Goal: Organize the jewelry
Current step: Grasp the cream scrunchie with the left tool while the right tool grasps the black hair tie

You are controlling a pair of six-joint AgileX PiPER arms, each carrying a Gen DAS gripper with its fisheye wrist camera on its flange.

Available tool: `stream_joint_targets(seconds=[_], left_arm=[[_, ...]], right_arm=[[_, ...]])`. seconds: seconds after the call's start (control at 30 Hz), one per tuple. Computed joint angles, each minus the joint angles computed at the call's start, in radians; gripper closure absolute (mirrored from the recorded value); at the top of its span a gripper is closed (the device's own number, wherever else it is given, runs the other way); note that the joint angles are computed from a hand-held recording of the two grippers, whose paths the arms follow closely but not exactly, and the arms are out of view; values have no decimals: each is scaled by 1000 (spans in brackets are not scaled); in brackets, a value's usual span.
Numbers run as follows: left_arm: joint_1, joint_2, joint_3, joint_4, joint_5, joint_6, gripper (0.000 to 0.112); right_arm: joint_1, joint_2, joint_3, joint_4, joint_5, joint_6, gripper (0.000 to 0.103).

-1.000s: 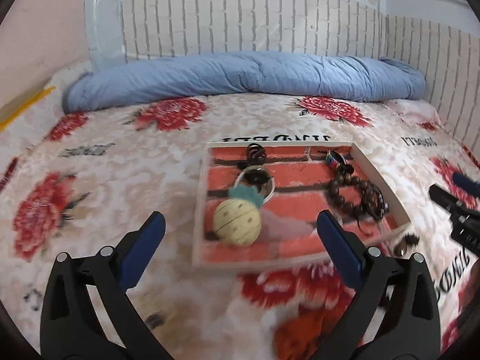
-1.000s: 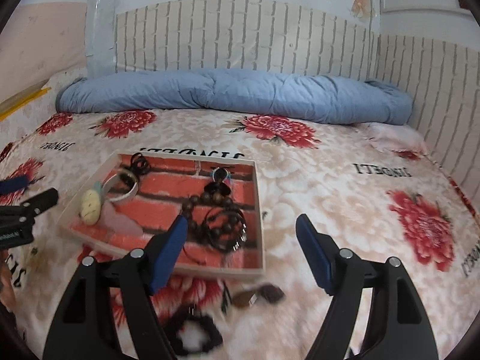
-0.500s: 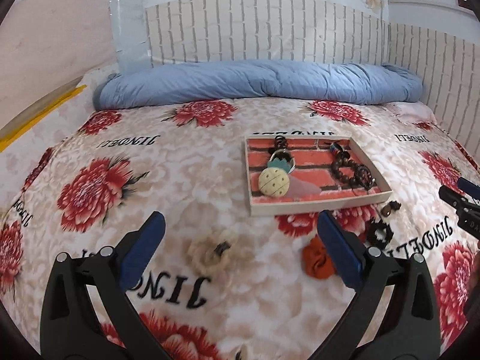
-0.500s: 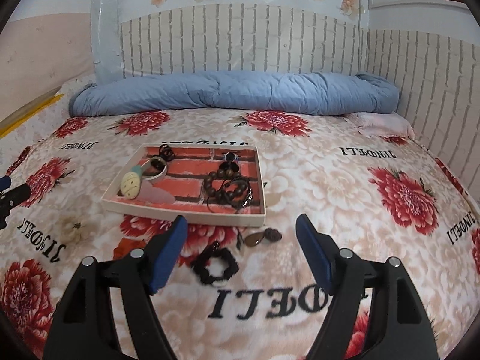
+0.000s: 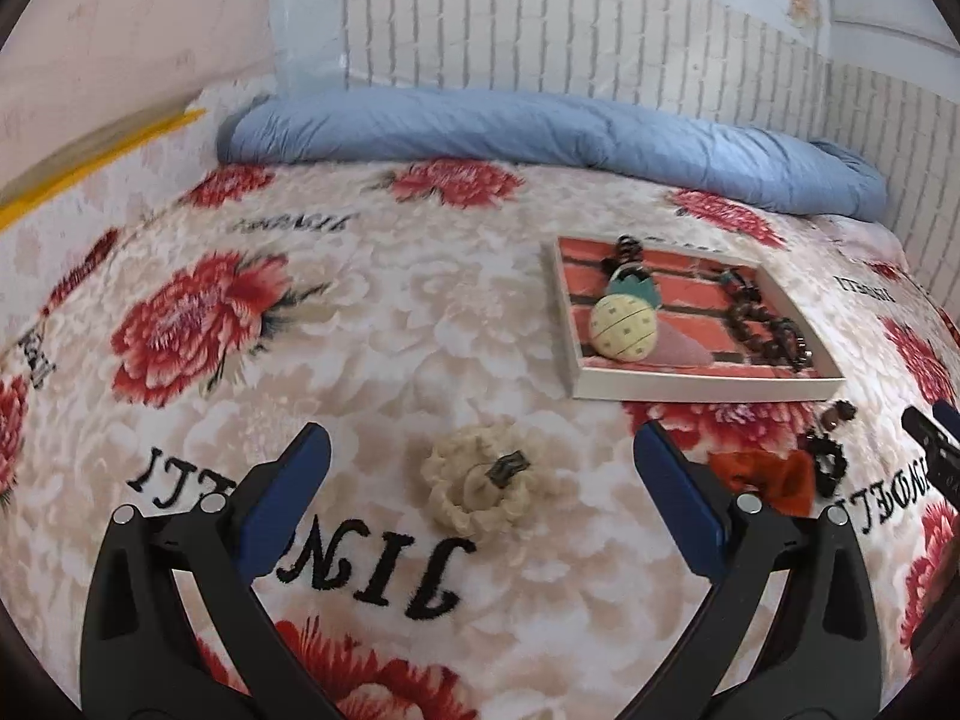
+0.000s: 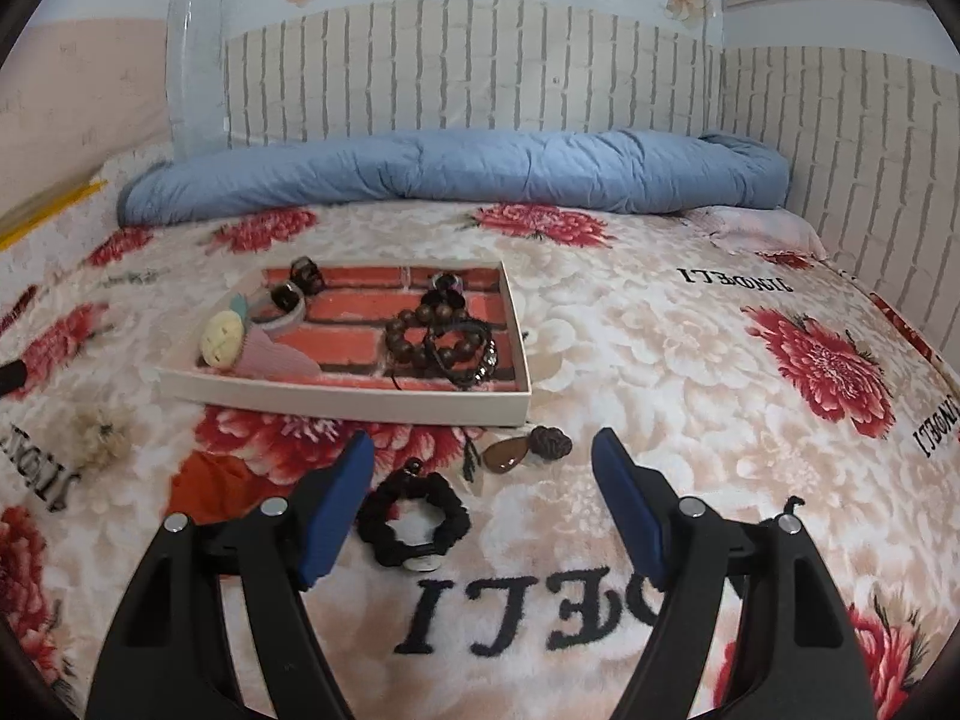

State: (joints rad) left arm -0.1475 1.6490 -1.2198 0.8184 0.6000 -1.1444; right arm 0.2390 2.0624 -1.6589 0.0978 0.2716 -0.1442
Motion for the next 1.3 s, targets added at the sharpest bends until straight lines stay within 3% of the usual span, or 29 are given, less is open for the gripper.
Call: stream_joint_targets(seconds=[0.27,0.5,0.8,0.9,1.17,1.3], left_arm=[[82,97,-42,-80,-61,86,15],[97,187,-79,-48,-46,121,15],[119,269,-141,-97,-57,229,15],[123,299,-160,-112,-42,241,22],[172,309,-149,-340,-128,414,26],[171,309,-143,-380,-152,453,38]], right_arm=[[-14,122,-164,24,109,-27,29],[8,220,-261,-82,175,49,29],[7,320,-414,-83,306,67,30],[10,341,-443,-93,333,70,30],[24,372,-493,-113,381,64,31],[17,396,-536,-79,421,38,35]])
